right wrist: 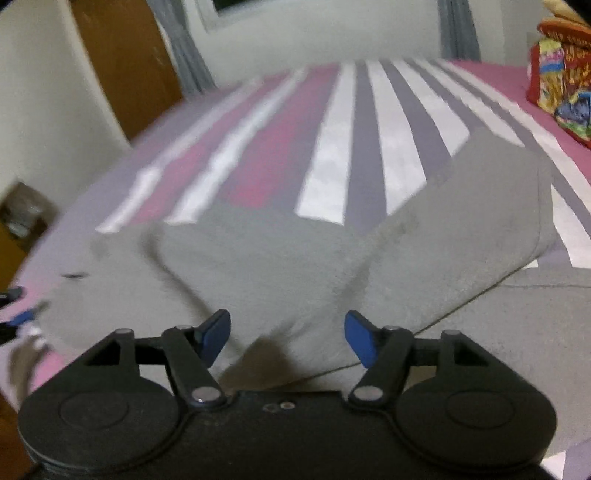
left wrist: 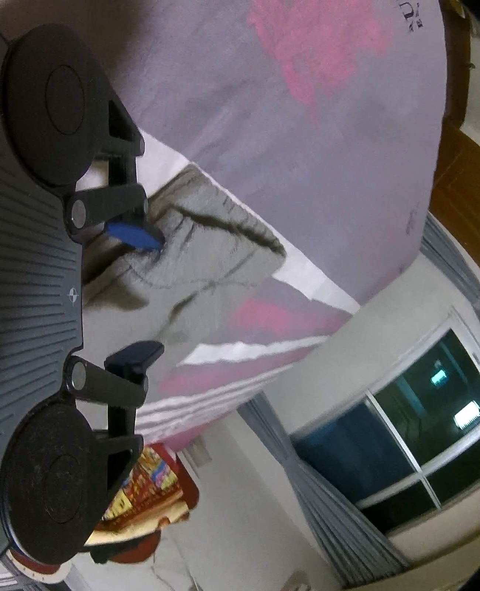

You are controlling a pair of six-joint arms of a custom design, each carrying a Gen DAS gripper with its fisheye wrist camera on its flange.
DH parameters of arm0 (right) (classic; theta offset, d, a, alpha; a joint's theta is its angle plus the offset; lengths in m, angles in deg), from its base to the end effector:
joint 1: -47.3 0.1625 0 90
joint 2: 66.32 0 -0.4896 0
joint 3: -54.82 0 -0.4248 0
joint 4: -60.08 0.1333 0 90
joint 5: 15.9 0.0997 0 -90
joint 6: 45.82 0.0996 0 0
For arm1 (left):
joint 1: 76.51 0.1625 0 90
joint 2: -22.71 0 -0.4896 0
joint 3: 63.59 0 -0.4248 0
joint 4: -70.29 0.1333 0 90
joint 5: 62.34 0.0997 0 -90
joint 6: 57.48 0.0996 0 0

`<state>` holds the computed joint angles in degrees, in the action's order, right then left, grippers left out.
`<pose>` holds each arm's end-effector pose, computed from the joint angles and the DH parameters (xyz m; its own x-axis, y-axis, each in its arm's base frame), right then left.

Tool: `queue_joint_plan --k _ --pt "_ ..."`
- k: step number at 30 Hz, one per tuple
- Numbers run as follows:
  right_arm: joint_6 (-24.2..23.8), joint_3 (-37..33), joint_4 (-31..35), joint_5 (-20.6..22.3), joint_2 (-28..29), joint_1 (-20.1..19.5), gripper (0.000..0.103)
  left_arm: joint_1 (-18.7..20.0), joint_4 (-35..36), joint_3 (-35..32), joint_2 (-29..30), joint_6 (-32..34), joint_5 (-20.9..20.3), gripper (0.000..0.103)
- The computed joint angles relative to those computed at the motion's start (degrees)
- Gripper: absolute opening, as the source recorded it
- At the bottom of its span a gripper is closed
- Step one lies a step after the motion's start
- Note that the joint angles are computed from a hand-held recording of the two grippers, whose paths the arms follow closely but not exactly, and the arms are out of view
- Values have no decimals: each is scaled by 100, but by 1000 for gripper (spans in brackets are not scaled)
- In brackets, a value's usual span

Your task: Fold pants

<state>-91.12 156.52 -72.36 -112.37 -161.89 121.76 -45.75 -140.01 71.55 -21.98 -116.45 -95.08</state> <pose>-0.0200 -0.5277 0.5837 -0.8142 -0.3194 0.4848 -0.5159 0.7810 -0.3520 -0.2826 -0.4208 0.0849 -0.9667 -0.2509 0.0504 -0.1611 0.4434 -0.8817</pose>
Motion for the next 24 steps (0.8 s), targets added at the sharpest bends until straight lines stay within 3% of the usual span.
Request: queue_joint_plan --k 1,2,3,5,7,9,11,13,15,17,18,21,24 --pt "65 -11 -148 -351 138 82 59 2 160 22 -64 -95 9 39" --pt "81 -35 -216 -475 236 81 49 67 180 -69 -3 -43 -5 28" --pt "89 -97 -164 -482 295 57 23 68 362 -38 -71 -144 17 22" --pt "36 -160 -102 -315 298 -65 6 82 250 -44 -45 -37 36 15" --pt "-94 -143 -148 29 156 -178 5 87 138 -86 -17 166 129 7" --pt "-230 -62 -313 618 -36 -354 5 151 -93 -186 -12 417 55 7" --pt "-284 0 -421 1176 -253 -546 5 209 362 -282 -156 402 -92 8" --pt "-351 20 -388 1350 -367 -662 5 171 836 -315 -236 123 -36 8" --pt "-429 -49 -154 1216 -356 -684 7 64 907 -272 -212 -167 140 18" --pt "-484 -27 -154 1131 -342 -738 12 -95 616 -160 -105 -302 358 59" --pt "-427 -21 -155 1130 -340 -766 18 -173 682 -121 -83 -467 505 65" --pt "-277 -46 -43 1182 -322 -838 19 -208 341 -50 8 -472 436 66" --pt "-298 -74 -17 1083 -287 -791 20 -62 484 -108 -22 -513 202 65"
